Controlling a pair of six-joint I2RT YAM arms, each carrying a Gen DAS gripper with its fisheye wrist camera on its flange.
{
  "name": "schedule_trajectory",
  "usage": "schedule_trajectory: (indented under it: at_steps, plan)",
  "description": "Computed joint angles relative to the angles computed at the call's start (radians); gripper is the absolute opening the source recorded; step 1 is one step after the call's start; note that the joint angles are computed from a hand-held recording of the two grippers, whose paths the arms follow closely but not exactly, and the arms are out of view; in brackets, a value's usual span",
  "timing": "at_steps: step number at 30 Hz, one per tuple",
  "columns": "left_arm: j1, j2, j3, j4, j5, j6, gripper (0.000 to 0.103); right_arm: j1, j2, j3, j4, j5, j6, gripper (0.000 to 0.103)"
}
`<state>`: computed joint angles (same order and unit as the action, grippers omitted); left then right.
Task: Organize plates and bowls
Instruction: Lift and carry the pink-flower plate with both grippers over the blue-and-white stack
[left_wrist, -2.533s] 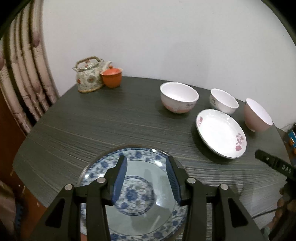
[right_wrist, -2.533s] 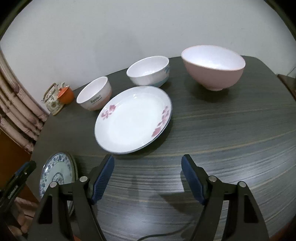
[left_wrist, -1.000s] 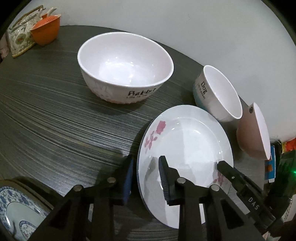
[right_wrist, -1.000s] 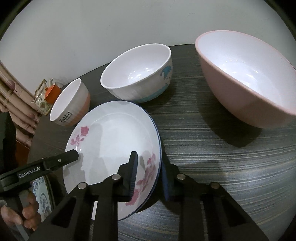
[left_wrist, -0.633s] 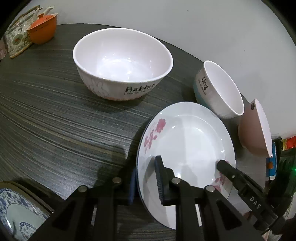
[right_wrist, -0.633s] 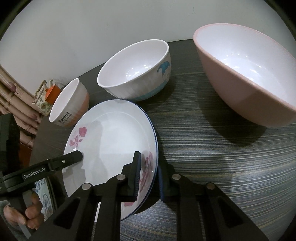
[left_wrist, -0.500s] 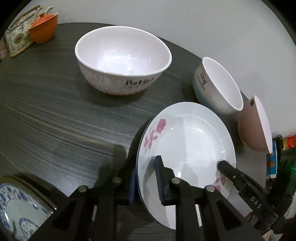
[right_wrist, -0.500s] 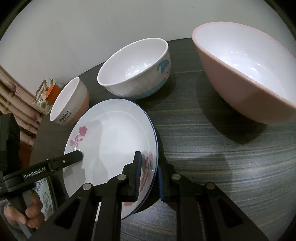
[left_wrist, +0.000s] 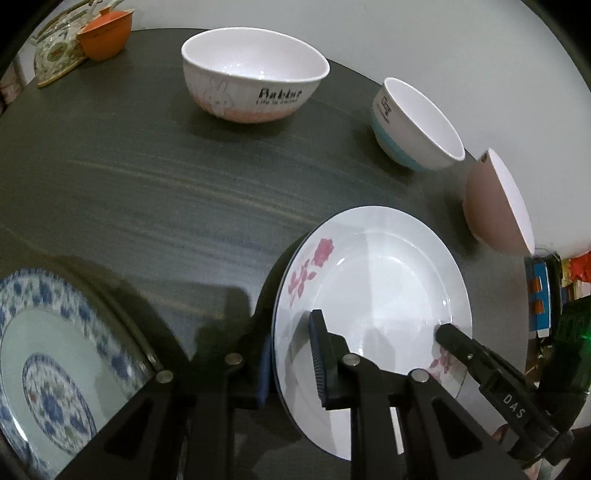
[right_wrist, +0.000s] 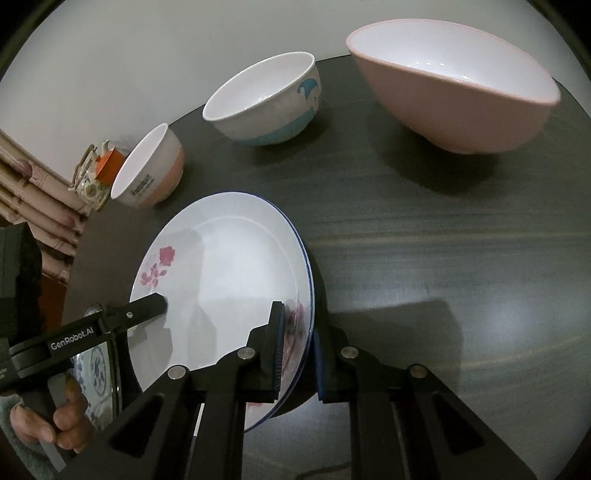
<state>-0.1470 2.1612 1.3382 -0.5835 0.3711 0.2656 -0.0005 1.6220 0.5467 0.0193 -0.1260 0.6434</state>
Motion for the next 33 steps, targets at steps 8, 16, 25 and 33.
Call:
schedule_trajectory:
  at_steps: [8, 16, 25, 33]
  plan:
    - [0.006, -0.098, -0.143, 0.061, 0.01, 0.02, 0.018, 0.094, -0.127, -0.084, -0.031, 0.049, 0.086, 0.013]
    - [0.031, -0.174, -0.204, 0.055, 0.03, 0.05, 0.018, 0.138, -0.258, -0.168, -0.057, 0.073, 0.141, 0.013]
    - [0.057, -0.211, -0.208, 0.042, 0.042, 0.055, 0.018, 0.199, -0.361, -0.178, -0.124, 0.12, 0.174, 0.013]
    - [0.125, -0.253, -0.209, 0.013, 0.063, 0.083, 0.018, 0.263, -0.387, -0.141, -0.162, 0.164, 0.196, 0.013]
